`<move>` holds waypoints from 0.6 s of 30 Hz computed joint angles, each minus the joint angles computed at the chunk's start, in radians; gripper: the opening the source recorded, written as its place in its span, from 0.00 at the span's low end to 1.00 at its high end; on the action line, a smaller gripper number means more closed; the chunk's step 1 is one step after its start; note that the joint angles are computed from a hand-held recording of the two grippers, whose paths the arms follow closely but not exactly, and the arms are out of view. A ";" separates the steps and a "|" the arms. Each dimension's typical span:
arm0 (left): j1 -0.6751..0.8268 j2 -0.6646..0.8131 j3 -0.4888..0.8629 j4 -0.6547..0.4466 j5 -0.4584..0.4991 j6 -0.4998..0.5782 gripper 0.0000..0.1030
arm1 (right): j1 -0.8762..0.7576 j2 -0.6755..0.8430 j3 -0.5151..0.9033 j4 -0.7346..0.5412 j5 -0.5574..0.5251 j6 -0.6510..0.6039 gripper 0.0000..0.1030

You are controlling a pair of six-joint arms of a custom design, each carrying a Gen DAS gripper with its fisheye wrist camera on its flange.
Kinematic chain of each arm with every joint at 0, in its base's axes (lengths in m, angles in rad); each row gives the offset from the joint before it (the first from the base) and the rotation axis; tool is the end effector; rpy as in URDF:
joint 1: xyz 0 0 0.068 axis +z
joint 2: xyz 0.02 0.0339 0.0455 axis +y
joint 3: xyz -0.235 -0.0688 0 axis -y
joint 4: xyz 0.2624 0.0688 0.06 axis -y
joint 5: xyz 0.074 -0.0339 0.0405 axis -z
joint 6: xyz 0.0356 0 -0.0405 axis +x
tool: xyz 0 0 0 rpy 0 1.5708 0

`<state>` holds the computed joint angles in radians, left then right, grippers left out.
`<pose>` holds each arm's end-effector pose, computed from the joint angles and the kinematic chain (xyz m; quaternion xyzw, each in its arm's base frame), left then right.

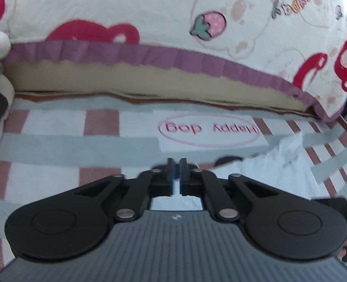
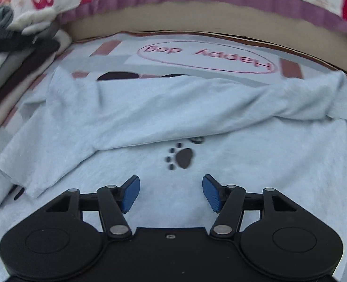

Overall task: Fold clothes
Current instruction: 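Smooth the spread sweatshirt with the left gripper while the right tool hovers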

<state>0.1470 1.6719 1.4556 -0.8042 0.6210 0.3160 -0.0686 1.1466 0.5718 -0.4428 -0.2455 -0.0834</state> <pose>0.3658 0.0332 0.2618 0.1601 0.9061 -0.2268 0.3193 0.2332 -0.0073 0.1430 -0.0405 0.9545 0.0969 0.2792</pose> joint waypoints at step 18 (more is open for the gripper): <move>0.026 0.004 -0.162 -0.036 0.078 0.011 0.06 | 0.264 0.081 0.003 0.130 -0.108 0.024 0.69</move>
<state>0.1727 1.6761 1.2939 -0.8404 0.6989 0.3270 0.1957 1.2271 0.5746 -0.3132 -0.3535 -0.0596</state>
